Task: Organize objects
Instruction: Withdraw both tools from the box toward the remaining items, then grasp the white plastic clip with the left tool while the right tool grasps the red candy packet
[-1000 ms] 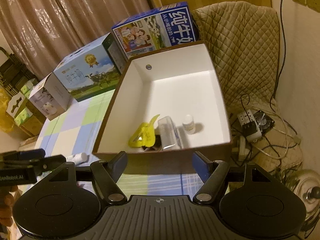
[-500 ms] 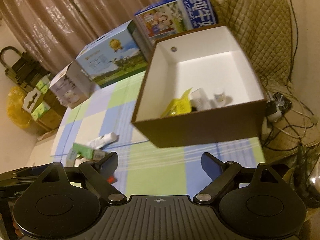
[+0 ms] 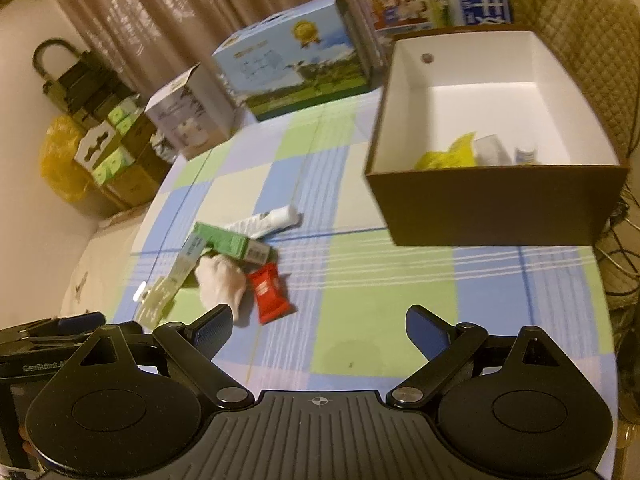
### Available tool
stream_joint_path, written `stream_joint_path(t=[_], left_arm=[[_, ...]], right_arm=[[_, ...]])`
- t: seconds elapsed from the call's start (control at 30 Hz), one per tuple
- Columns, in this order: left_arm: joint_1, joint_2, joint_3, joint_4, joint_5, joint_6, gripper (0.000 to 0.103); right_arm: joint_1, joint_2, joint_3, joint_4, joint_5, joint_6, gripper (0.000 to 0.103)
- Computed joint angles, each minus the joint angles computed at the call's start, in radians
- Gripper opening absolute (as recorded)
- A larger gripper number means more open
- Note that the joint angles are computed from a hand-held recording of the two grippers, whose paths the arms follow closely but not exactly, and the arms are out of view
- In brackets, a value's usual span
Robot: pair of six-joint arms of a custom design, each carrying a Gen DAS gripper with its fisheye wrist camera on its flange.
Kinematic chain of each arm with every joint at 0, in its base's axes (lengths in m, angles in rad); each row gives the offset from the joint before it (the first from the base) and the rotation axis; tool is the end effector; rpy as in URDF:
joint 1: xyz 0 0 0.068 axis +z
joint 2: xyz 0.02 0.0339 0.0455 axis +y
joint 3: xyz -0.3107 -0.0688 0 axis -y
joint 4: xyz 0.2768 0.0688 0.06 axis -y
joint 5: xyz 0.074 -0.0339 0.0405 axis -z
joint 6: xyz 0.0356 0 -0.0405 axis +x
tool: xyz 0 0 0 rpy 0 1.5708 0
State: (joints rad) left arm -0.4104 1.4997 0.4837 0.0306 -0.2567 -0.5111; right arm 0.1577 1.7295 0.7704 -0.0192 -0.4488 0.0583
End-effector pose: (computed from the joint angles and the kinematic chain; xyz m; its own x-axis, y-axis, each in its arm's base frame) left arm 0.2371 -0.0933 0.1294 -0.7925 -0.1712 -0.5854 -0.1494 0.9850 -0.0857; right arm 0.3298 0.0681 0.1401 -0.8401 -0.0804 -0.5365 -0.3324 0.8579 0.3919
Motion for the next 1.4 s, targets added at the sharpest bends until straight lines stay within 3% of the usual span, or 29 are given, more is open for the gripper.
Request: stream_joint_path(t=[0.33, 0.47, 0.67, 1.03, 1.4], left_arm=[[0.158, -0.092, -0.162, 0.045, 0.019, 0.065, 0.089], [0.216, -0.068, -0.196, 0.116, 0.005, 0.128, 0.088], [0.334, 0.024, -0.229, 0.278, 0.049, 0.254, 0.088], [0.487, 0.299, -0.154, 0.499, 0.107, 0.475, 0.087], [0.559, 0.490, -0.019, 0.553, 0.164, 0.634, 0.082]], right_arm=[[0.110, 0.069, -0.010, 0.078, 0.072, 0.074, 0.088], [0.134, 0.106, 0.003, 0.083, 0.080, 0.086, 0.078], [0.162, 0.145, 0.009, 0.106, 0.115, 0.103, 0.074], [0.165, 0.206, 0.046, 0.106, 0.173, 0.151, 0.073], [0.182, 0.252, 0.077, 0.109, 0.208, 0.188, 0.073]])
